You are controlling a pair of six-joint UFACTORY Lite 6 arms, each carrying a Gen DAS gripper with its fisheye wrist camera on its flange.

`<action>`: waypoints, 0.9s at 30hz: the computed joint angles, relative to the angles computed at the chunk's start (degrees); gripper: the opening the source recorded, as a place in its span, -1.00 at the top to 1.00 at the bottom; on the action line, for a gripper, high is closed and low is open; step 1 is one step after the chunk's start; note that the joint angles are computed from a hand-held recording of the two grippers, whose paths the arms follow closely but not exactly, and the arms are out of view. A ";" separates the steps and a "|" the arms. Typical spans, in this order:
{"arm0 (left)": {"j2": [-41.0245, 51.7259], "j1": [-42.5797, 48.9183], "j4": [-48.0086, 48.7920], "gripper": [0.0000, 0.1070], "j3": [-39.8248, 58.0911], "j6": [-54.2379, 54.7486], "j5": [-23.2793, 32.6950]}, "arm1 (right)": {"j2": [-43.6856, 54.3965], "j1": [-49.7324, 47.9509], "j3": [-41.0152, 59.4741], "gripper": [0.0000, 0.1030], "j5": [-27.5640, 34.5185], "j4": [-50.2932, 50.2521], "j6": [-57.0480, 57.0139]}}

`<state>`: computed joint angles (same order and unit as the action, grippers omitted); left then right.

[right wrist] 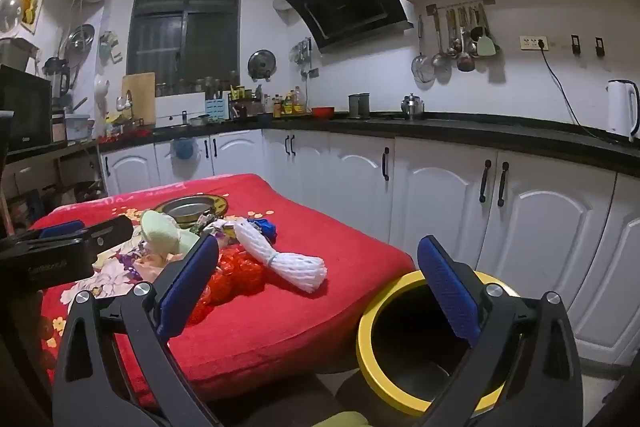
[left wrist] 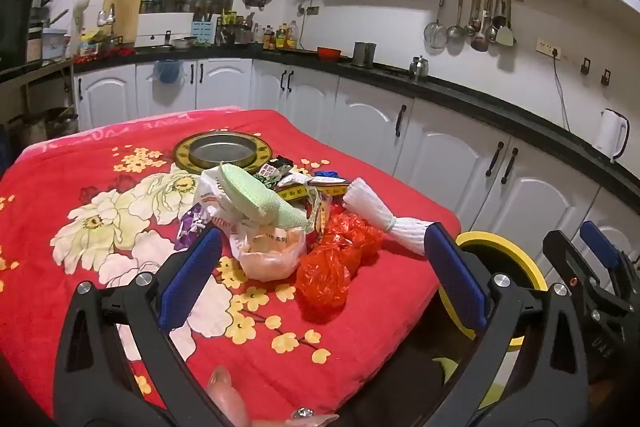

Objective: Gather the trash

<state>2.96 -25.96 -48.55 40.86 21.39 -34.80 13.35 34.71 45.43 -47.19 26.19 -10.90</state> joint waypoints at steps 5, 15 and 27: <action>0.07 -0.09 -0.22 -0.74 0.02 0.24 -0.26 | 0.27 -0.06 -0.08 -0.88 -0.74 -0.10 -0.45; 0.05 -0.13 0.01 -0.74 -0.06 -0.04 -0.40 | 0.49 -0.55 0.24 -0.88 0.04 -0.99 0.17; 0.01 -0.04 0.39 -0.74 -0.13 -0.57 -0.42 | 0.57 -0.49 0.33 -0.88 0.25 -1.02 0.17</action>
